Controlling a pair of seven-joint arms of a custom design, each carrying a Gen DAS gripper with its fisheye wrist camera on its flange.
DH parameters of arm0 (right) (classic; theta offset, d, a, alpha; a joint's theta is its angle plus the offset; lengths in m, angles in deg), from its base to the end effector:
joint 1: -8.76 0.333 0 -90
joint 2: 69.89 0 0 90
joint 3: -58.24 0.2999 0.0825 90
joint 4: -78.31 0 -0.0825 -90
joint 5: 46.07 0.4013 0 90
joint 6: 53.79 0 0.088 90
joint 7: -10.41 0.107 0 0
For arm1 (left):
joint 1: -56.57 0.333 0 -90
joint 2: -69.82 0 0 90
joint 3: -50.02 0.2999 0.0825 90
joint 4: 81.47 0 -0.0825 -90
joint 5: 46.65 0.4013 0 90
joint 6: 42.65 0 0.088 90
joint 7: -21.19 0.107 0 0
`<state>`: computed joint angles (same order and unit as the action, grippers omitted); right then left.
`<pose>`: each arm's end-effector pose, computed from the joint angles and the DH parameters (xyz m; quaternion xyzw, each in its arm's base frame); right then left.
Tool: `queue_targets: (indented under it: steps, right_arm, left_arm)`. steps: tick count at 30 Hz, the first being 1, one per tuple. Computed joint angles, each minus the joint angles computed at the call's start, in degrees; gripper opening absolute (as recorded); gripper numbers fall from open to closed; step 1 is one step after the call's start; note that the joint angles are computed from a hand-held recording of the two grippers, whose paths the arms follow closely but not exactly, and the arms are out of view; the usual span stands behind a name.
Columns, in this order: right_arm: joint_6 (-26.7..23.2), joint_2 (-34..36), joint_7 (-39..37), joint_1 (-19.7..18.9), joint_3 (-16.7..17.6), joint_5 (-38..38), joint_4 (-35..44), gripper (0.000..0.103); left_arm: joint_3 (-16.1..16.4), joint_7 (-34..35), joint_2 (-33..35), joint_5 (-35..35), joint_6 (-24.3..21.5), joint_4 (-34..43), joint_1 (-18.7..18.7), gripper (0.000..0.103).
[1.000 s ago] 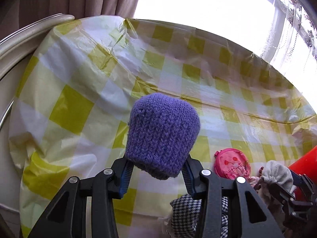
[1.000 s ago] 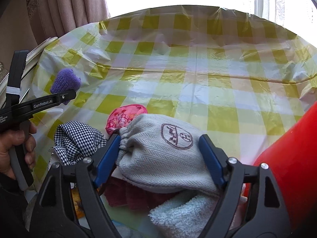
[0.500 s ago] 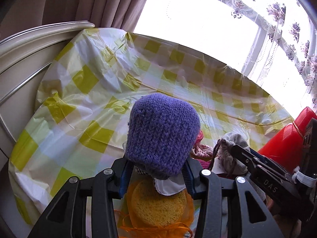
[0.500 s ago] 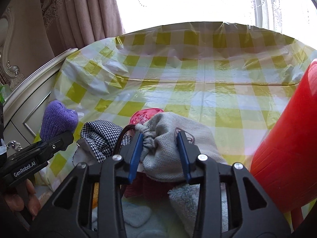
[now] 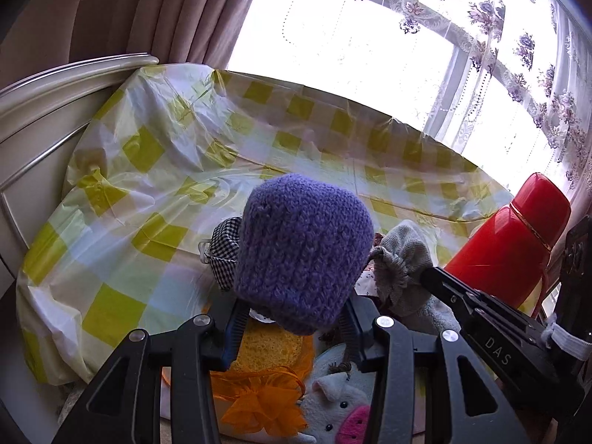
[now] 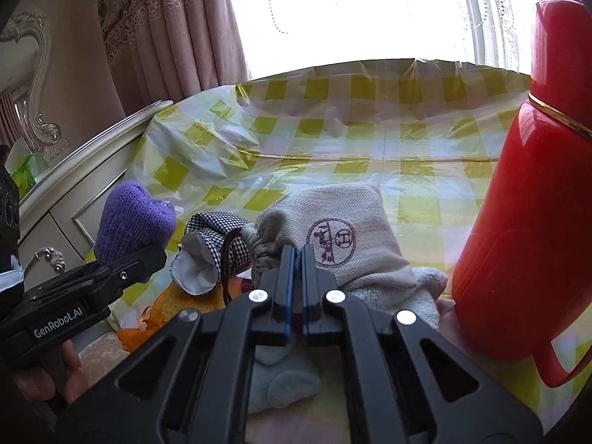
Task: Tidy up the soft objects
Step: 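Grasp the purple knit hat with the left gripper while the right grasps the grey drawstring bag, then carry the purple hat and grey bag into the white box and release both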
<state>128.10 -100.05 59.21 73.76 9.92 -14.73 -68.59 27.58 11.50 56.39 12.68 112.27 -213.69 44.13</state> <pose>0.4768 0.0763 0.4490 -0.7088 0.5109 -0.1674 0.4567 0.4149 -0.3330 0.4614 -0.7139 0.5400 -0.3673 0.2525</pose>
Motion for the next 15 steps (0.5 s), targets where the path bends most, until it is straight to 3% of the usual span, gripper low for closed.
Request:
queue_targets:
  steps: [10, 15]
  right_arm:
    - [0.1, -5.5, 0.5, -7.0, 6.1, -1.9, -4.9, 0.003]
    - [-3.6, 0.2, 3.3, -13.9, 12.6, -2.6, -2.9, 0.006]
  left_arm:
    - [-1.1, -2.2, -2.3, 0.7, -0.2, -1.7, 0.1, 0.046]
    - [-1.6, -3.6, -2.8, 1.4, 0.3, -2.2, 0.6, 0.046]
